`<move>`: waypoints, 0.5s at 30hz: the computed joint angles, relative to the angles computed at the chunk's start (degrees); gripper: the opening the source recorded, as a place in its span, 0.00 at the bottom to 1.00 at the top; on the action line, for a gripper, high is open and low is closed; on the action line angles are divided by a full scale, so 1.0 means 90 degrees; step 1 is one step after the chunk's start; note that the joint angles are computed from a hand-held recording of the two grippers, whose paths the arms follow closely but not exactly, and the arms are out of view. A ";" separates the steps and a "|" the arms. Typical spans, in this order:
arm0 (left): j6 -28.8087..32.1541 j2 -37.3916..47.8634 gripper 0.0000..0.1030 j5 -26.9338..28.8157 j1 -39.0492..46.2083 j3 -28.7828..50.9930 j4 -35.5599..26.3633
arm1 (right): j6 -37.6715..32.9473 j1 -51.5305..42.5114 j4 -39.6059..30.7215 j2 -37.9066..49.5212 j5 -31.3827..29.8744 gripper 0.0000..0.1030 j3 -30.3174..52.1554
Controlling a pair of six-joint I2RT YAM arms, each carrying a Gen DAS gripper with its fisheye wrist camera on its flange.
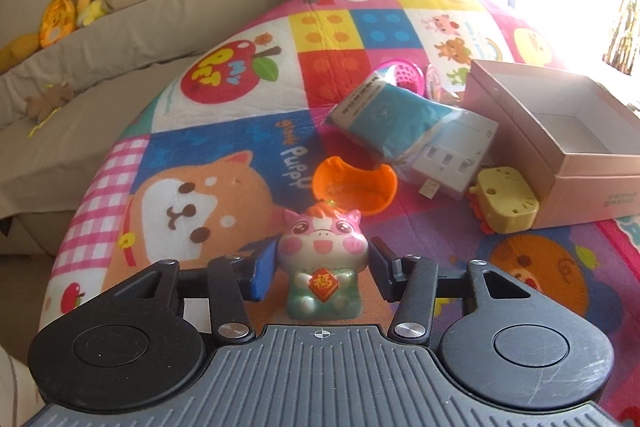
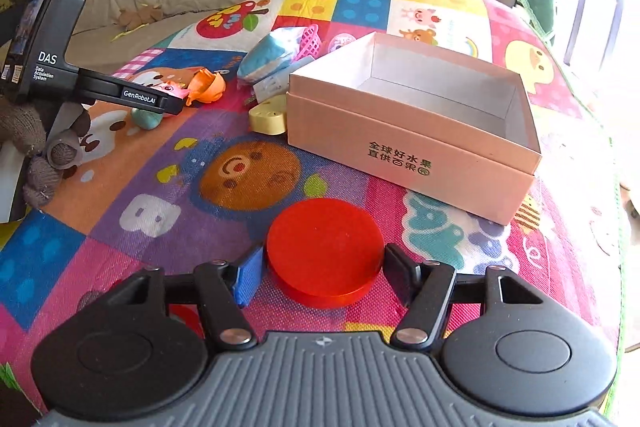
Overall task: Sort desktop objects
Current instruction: 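Drop the red disc into the pink box with the right gripper while the left drops the pig figurine in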
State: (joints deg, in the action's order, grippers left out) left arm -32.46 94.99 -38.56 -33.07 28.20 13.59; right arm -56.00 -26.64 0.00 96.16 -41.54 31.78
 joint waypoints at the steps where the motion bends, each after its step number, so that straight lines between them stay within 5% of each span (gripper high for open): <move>1: -0.0074 -0.0185 0.52 -0.0145 -0.0234 -0.0060 -0.0145 | -0.0194 -0.0175 -0.0139 -0.0063 -0.0115 0.62 -0.0012; 5: -0.0123 -0.1115 0.52 -0.0554 -0.1239 -0.0039 -0.0691 | -0.0772 -0.0780 -0.0639 -0.0383 -0.0605 0.62 0.0038; 9: 0.0894 -0.1373 0.53 -0.0277 -0.1527 0.0561 -0.0157 | -0.0611 -0.1309 -0.0603 -0.0848 -0.1408 0.62 0.0275; 15: 0.2042 0.0343 0.54 0.0921 -0.0724 0.3003 -0.0012 | 0.1610 -0.0686 0.2024 -0.0836 -0.1244 0.62 0.0411</move>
State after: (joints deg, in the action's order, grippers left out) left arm -14.08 98.07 -30.27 -39.59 55.23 13.48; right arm -41.51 -32.81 18.22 88.63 -52.73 35.48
